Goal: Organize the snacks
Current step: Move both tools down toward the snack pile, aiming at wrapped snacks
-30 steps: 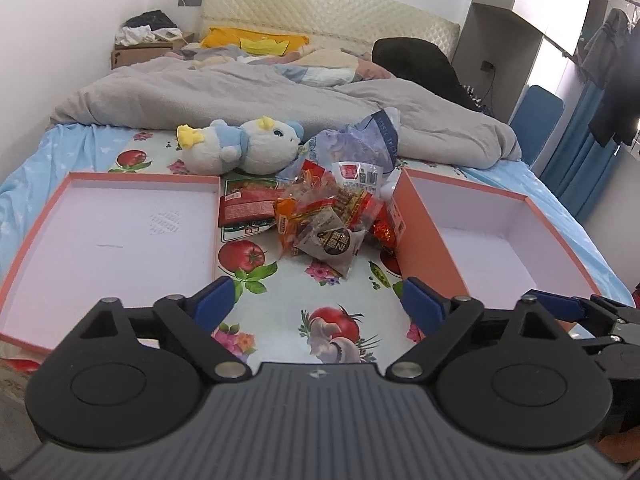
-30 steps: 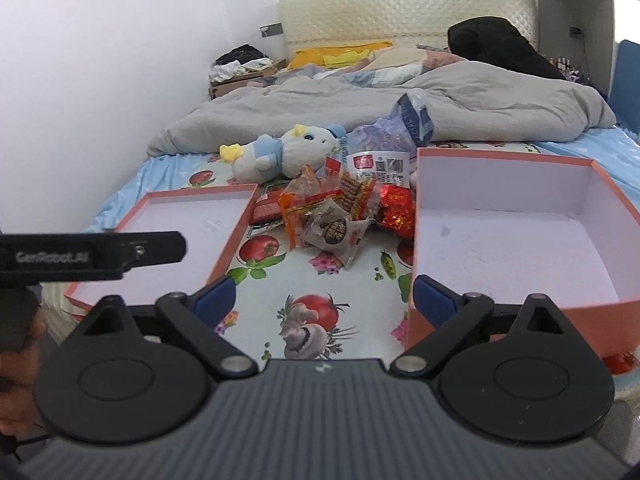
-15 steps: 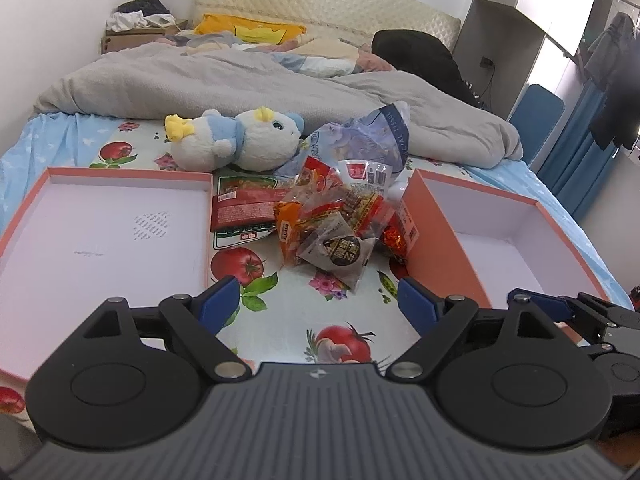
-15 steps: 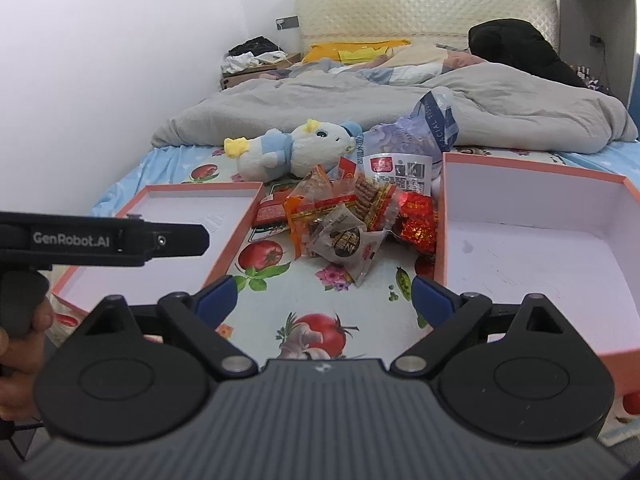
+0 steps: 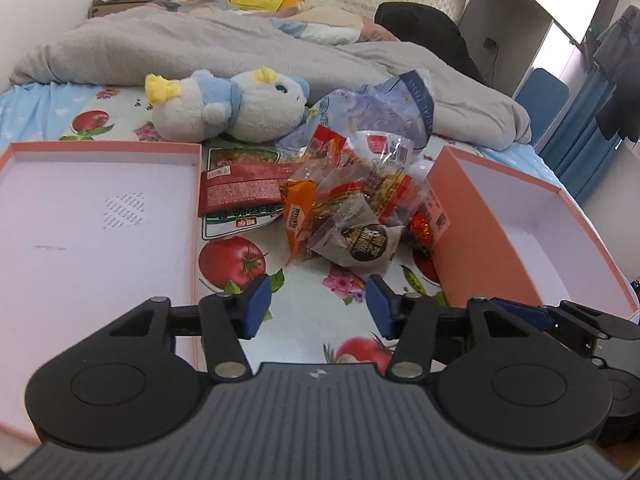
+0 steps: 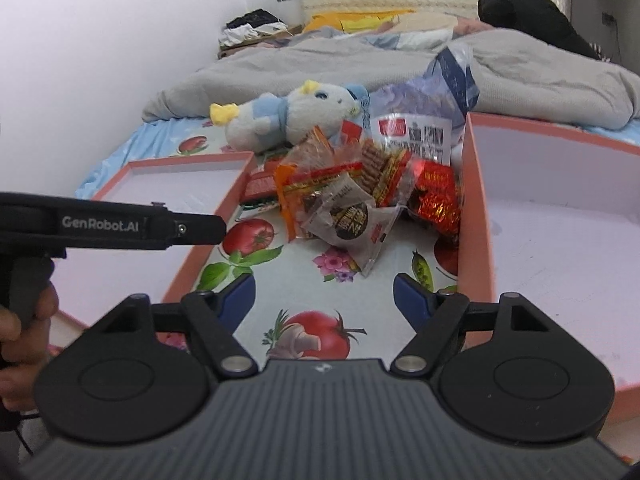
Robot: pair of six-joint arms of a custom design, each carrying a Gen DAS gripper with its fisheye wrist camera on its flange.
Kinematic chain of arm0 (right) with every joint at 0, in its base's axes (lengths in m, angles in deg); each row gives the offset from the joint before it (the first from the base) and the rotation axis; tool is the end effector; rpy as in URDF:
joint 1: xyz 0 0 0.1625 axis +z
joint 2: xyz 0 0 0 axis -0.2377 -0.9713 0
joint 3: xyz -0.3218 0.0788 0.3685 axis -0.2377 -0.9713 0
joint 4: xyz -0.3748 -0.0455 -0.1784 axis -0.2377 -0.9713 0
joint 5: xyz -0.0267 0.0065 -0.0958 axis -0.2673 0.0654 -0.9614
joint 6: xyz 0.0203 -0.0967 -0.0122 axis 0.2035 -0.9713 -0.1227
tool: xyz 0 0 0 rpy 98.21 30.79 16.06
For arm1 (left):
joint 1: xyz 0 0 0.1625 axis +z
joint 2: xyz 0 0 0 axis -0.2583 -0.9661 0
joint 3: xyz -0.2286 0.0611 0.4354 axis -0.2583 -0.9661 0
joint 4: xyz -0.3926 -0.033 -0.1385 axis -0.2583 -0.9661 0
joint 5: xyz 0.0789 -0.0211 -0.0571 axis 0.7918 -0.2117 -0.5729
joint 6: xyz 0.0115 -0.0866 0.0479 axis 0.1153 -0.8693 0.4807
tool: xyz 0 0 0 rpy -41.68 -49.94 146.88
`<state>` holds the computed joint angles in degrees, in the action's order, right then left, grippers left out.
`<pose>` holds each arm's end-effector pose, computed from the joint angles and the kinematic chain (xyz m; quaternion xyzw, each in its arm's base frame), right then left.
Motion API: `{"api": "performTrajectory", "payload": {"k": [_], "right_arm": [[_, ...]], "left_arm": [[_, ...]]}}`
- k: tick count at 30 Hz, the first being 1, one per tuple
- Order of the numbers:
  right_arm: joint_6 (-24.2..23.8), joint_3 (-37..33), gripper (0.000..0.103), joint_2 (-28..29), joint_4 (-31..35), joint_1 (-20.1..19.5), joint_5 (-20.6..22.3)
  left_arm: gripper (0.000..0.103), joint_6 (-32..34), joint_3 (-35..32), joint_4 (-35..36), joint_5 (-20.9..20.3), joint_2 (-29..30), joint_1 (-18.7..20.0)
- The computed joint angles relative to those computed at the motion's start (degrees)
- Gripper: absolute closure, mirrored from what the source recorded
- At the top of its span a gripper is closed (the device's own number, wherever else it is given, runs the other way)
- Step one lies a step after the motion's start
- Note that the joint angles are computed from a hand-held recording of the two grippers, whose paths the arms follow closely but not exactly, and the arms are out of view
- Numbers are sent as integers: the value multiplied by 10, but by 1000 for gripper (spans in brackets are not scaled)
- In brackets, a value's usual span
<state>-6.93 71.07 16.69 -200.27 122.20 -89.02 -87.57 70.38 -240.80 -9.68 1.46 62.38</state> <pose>0.2100 -0.3438 0.0521 0.2626 -0.8856 0.3117 0.2226 -0.0884 -0.3962 0.1716 0.1198 0.9012 -0.3513 0.2239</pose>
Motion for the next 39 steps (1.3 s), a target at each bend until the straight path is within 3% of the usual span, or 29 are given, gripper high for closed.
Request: {"api": "performTrajectory", "payload": {"k": [2, 5, 12, 18, 22, 28, 32, 33, 35, 39], "right_arm": [[-26, -16, 25, 18, -18, 0, -11], [-51, -39, 25, 31, -20, 0, -20], [-42, -82, 25, 41, 16, -12, -11], [-69, -127, 25, 68, 31, -29, -36], [-79, -154, 24, 83, 39, -37, -53], [-81, -185, 24, 97, 46, -49, -66], [-85, -190, 25, 100, 53, -58, -46], [-85, -188, 26, 99, 55, -60, -38], [-84, -185, 45, 96, 60, -60, -28], [-84, -179, 53, 95, 53, -53, -31]], "left_arm": [[56, 23, -18, -19, -24, 15, 31], [58, 56, -39, -47, -49, 38, 64], [65, 108, -87, -62, -97, 60, 120], [69, 146, -129, -54, -135, 73, 158], [70, 159, -147, -44, -145, 81, 175], [96, 181, -156, -52, -152, 95, 187], [98, 204, -155, -69, -139, 104, 181], [98, 202, -155, -68, -141, 103, 182], [99, 200, -152, -68, -138, 101, 179], [100, 189, -143, -72, -129, 96, 170]]}}
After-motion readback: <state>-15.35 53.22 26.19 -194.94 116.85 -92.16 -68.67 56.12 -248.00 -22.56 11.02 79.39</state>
